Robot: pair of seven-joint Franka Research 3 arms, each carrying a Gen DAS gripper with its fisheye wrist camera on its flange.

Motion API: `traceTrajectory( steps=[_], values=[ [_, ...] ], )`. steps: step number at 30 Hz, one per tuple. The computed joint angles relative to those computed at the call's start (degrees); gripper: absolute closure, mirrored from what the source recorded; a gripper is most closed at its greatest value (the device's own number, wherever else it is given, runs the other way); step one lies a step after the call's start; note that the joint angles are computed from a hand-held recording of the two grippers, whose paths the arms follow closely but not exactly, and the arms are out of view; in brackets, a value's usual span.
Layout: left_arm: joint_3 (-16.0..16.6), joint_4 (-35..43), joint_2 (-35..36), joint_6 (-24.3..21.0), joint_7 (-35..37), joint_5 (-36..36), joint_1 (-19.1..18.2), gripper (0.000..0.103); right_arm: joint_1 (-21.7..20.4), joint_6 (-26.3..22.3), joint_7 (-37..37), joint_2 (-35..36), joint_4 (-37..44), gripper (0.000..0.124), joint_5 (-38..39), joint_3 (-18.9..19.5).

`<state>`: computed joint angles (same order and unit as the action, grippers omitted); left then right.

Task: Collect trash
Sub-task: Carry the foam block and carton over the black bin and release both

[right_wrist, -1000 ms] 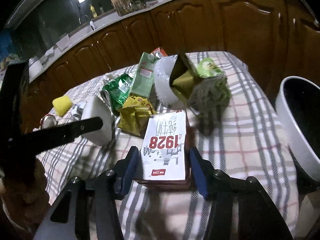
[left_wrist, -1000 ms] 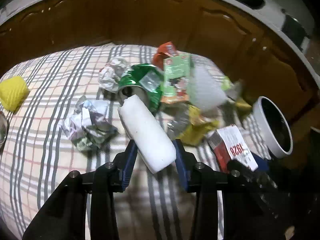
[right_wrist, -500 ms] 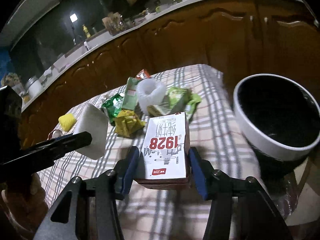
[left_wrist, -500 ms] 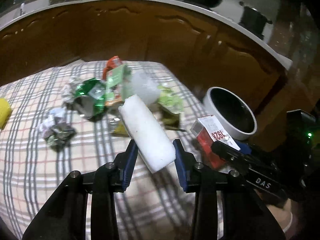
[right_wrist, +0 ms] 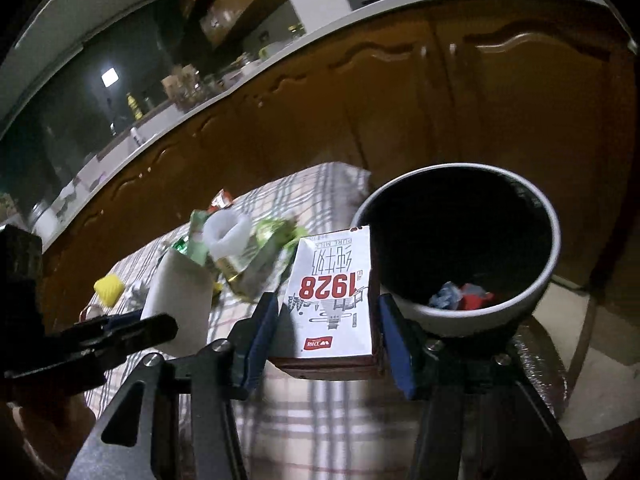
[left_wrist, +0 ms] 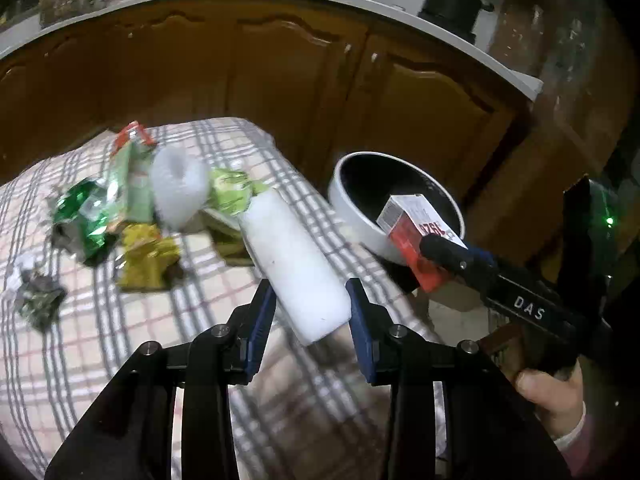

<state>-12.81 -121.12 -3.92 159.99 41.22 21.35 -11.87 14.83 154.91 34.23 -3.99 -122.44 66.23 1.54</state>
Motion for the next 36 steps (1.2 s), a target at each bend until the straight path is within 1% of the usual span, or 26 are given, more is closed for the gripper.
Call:
traceTrajectory(
  steps=[8,15,20,30,36],
  values=[
    [-0.3,8.4,6.9,-1.7,3.8,-0.4,-1.4,0.068,-1.8,1.4,0.6,1.7,2.4,0.072,0.7,-0.9],
    [-0.3,16.4,13.3,-3.8,8.3,-2.9,-2.7,0.068,-3.4,1.9,2.2,3.8,4.7,0.072,-0.1,-0.7],
    [-0.6,21.4,17.3,-5.4,11.4,-5.6,-3.2,0.068,-4.5,1.9,1.9,4.9,5.8,0.072,-0.2,-0.7],
    [-1.3,32.3,25.0,-10.1,17.8,-10.9,-3.4,0.068,-6.6,0.8,4.1,8.5,10.2,0.072,-2.0,0.0],
    [-0.9,38.4,29.1,-13.1,19.6,-11.5,-4.3,0.068,-7.5,0.7,5.8,10.6,12.5,0.072,-4.3,0.6]
  ],
)
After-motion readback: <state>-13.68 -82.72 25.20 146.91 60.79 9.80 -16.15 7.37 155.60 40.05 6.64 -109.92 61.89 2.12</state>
